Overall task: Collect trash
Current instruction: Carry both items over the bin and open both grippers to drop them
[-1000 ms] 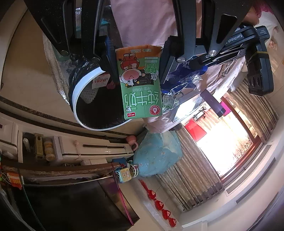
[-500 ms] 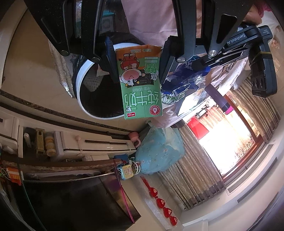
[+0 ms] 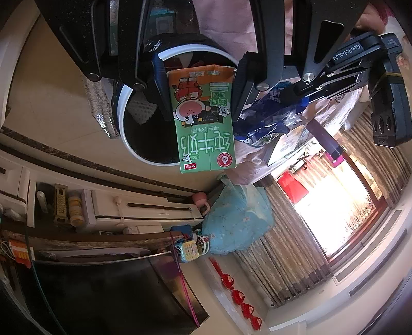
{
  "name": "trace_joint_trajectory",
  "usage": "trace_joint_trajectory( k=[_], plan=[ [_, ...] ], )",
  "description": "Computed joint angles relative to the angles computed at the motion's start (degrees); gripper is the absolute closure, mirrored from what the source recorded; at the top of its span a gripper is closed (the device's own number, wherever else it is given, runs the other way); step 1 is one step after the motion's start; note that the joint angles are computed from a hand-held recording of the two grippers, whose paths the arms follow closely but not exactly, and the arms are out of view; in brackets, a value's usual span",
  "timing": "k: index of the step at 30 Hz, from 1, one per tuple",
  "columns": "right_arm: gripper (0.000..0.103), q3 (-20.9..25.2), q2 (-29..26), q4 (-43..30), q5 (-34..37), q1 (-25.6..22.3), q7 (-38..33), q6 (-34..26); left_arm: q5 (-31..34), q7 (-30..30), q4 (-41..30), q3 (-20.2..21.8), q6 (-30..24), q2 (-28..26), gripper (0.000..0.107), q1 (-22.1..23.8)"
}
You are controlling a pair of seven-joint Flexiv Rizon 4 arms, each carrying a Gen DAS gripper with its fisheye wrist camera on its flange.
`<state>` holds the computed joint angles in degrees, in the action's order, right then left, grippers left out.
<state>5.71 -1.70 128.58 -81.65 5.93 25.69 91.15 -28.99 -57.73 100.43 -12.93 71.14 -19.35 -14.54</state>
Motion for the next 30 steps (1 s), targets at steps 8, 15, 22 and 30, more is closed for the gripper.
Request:
trace_joint_trajectory(
  k=[8,15,22,30],
  plan=[
    [0.059,0.3,-0.5,0.8,9.9,1.4,-8.7,-1.9,4.3,-3.8,-5.0,1.3,-3.3,-3.3,0.080,-1.3],
    [0.059,0.4,-1.0,1.3,18.8,3.2,-15.9,-3.4,8.9,-7.9,-9.2,2.8,-5.7,-5.9,0.080,-2.8],
    [0.059,0.3,-1.2,1.0,23.9,4.6,-20.6,-5.1,11.3,-10.6,-11.7,3.2,-7.1,-7.6,0.080,-3.3],
    [0.059,0.3,-1.7,0.9,28.7,5.7,-24.6,-6.4,13.1,-12.0,-12.5,3.5,-7.2,-8.1,0.080,-3.8]
  ],
)
